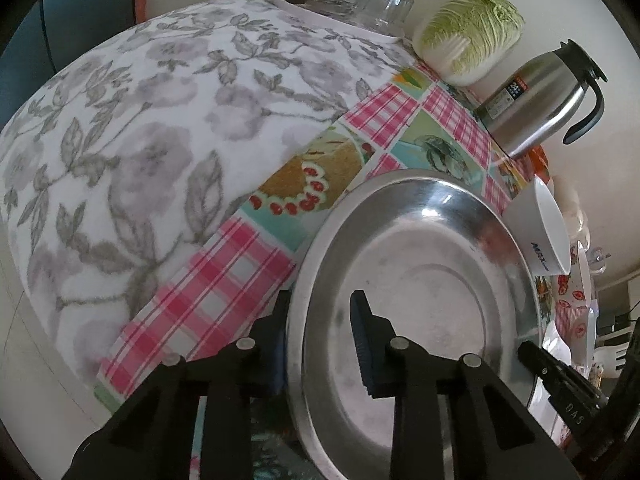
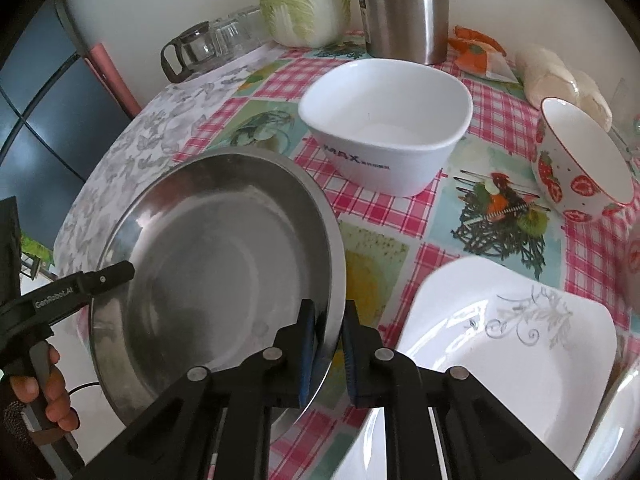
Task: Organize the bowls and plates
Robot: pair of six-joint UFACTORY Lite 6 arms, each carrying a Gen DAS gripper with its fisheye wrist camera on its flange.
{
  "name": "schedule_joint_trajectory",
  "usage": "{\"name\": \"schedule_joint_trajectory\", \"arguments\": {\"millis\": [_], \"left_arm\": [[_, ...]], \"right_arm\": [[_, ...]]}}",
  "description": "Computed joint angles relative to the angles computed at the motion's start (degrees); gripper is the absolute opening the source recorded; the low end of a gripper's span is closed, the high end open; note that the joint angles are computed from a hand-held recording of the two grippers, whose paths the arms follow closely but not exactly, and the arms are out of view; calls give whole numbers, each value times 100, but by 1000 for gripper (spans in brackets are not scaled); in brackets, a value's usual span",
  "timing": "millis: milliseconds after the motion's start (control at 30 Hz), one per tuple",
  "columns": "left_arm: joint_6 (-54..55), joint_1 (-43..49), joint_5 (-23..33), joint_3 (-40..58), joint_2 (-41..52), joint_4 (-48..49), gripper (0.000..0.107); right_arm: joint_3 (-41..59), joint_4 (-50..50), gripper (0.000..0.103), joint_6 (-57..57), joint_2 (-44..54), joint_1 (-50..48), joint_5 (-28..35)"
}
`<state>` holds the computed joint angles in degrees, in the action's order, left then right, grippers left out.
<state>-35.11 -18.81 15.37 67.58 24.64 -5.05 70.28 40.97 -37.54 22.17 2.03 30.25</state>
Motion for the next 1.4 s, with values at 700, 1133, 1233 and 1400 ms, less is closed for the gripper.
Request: {"name": "schedule_joint_trajectory", "arguments": {"millis": [700,1133,1233,1400], "left_arm": [[-2161,-777,1127,225,-1490,2015,29],[-3052,-1918,2150,2532,-440,2726,29],[-3400,-2192,2275,3086,-109,2994,29],[-4042,-2513,2343,3727,375,3398,29]], "right_arm": [[-955,962,14,-846,-1771,-863,680],[-1182,1604,15,-1576,-2431,-2542,1338],[-1226,1541,15,-1598,-2405,-2867,1368],[-1126,1466,15,-1630,-2241,-3302,1430]]}}
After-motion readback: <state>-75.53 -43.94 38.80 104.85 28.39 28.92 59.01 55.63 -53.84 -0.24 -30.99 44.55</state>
